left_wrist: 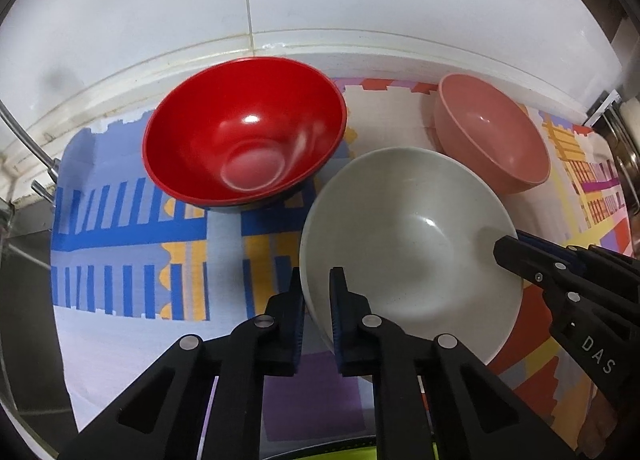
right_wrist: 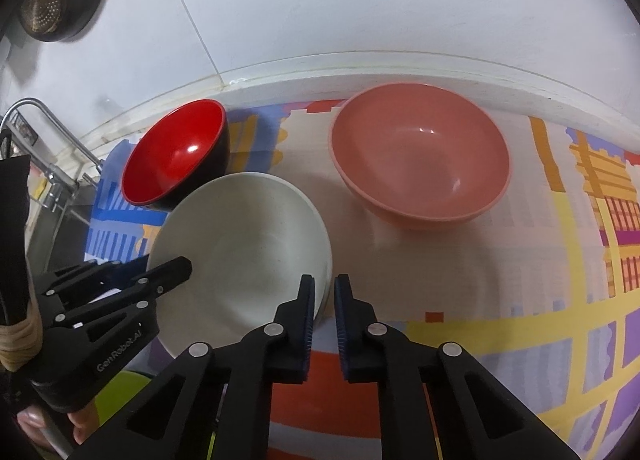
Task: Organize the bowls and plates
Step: 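Close both grippers on the white bowl's rim and lift it, then carry the white bowl with both grippers over the green plate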
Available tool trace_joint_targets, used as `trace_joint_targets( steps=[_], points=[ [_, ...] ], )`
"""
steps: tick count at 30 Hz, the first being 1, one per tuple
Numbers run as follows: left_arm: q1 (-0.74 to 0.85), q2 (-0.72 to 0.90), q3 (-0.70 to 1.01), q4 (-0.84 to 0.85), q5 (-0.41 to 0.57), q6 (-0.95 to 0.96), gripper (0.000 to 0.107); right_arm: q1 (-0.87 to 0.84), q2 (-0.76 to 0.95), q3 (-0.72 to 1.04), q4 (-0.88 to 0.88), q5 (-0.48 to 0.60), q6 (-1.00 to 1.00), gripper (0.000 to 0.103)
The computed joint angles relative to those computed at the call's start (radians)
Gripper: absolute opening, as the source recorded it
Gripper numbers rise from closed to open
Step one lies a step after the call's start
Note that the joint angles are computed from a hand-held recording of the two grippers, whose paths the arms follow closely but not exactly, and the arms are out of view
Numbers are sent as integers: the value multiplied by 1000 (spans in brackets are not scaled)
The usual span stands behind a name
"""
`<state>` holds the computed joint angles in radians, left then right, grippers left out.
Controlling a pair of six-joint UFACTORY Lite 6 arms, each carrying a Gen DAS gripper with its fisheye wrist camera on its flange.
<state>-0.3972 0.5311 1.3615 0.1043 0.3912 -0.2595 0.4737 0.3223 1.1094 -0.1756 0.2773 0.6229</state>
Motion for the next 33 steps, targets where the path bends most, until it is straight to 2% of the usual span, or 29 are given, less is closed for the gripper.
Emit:
trace_joint_targets(
  steps=[7, 13, 26, 33],
  points=[
    [-30, -48, -32, 59, -1, -74, 13, -21, -29, -29, 97, -7, -69, 9],
    [-73, -145, -104, 57, 1, -88, 13, -17, -141, -109, 2, 12, 32, 9],
    [-265, -302, -243, 127, 6, -232, 14, -3, -549, -401, -168, 133, 230, 9],
    [-391, -328, -275, 158, 15, -315, 14, -44, -789, -567, -113, 213, 192, 9]
  ],
)
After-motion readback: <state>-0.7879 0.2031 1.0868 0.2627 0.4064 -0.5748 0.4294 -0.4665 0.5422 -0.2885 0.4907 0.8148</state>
